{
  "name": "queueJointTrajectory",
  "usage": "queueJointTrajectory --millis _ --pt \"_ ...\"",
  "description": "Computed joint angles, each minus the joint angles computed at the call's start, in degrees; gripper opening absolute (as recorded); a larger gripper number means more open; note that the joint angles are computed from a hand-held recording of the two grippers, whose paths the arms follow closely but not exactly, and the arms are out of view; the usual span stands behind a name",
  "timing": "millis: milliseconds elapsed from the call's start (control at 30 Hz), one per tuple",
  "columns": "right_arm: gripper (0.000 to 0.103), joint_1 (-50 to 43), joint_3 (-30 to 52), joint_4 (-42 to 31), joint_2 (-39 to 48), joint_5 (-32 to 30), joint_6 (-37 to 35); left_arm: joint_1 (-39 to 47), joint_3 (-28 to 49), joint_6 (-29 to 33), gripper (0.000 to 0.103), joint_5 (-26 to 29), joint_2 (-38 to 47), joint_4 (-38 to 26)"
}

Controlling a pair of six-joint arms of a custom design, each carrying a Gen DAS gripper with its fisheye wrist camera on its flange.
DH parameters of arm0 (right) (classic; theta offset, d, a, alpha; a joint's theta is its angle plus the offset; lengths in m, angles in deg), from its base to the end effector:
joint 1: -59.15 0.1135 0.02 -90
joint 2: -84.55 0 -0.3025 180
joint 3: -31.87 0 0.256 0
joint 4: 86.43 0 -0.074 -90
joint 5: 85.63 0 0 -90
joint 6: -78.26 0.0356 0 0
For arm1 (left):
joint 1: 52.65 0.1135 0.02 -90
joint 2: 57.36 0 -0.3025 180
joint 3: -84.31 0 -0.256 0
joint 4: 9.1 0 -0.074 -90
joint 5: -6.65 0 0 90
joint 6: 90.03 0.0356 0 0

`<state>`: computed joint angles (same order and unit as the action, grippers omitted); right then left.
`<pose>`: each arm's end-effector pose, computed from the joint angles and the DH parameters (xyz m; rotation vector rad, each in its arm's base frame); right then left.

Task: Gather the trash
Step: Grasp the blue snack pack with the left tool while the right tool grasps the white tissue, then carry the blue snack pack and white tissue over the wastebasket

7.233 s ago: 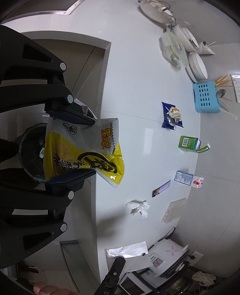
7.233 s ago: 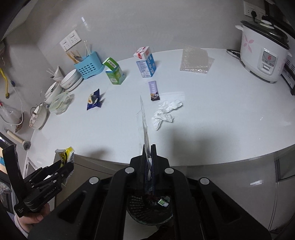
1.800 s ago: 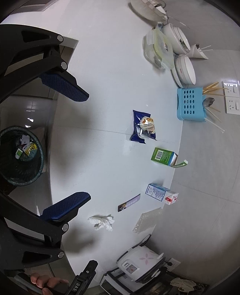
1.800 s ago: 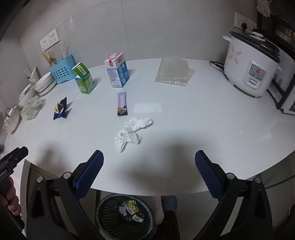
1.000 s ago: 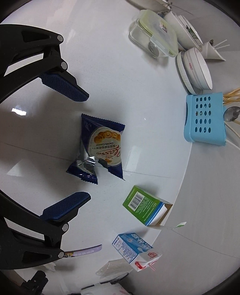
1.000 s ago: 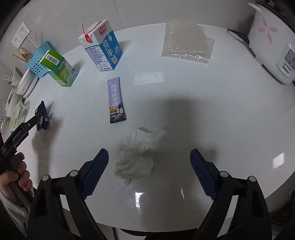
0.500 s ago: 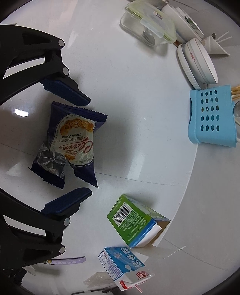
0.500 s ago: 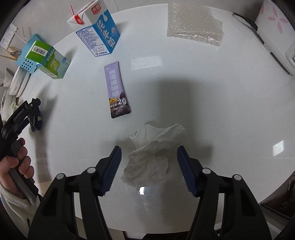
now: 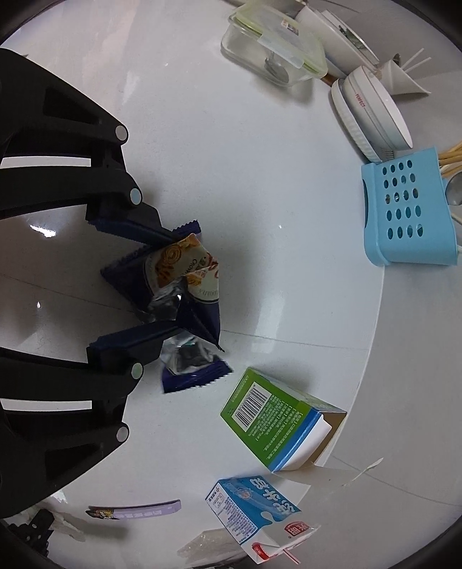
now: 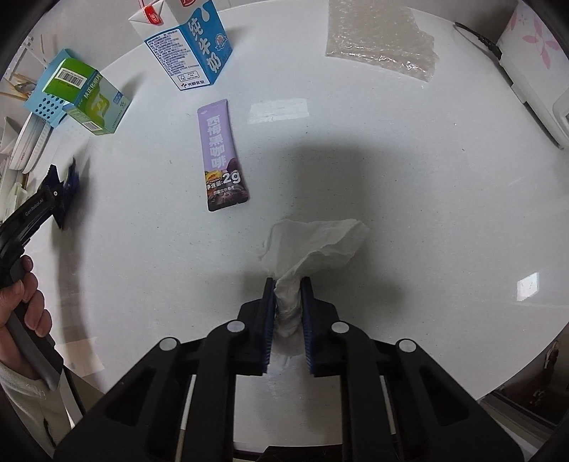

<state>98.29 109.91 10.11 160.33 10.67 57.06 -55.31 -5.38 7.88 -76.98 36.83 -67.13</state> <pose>0.1717 0.1347 0.3087 0.7701 2.8594 0.0884 0.3485 -0.0201 0.3014 0.2803 2.6301 -0.1167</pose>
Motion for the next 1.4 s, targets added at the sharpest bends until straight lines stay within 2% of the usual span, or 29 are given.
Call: queueJointTrajectory --millis 333,467,833,1133,1400 --pt "0.010 1.47 -0.80 -1.79 -3.71 1.14 1.09 0.23 -1.99 1.34 0.041 1.56 -3.90 -0.88" --pt "0.010 4.11 -0.55 -3.43 -5.14 2.26 3.55 0.37 -2.28 1.79 0.041 2.39 -6.08 -1.90" --pt "0.010 8.10 0.97 -6.41 -7.52 5.27 6.29 0.95 -3.23 3.05 0.041 5.52 -14.20 -6.73" --pt "0.010 15.62 4.09 -8.55 -6.90 9.07 12.26 5.10 -2.16 5.87 0.041 11.71 -20.92 -13.81" --pt "0.010 22.81 5.76 -9.27 -5.59 11.66 16.93 13.03 0.08 12.54 0.041 19.03 -25.80 -22.29"
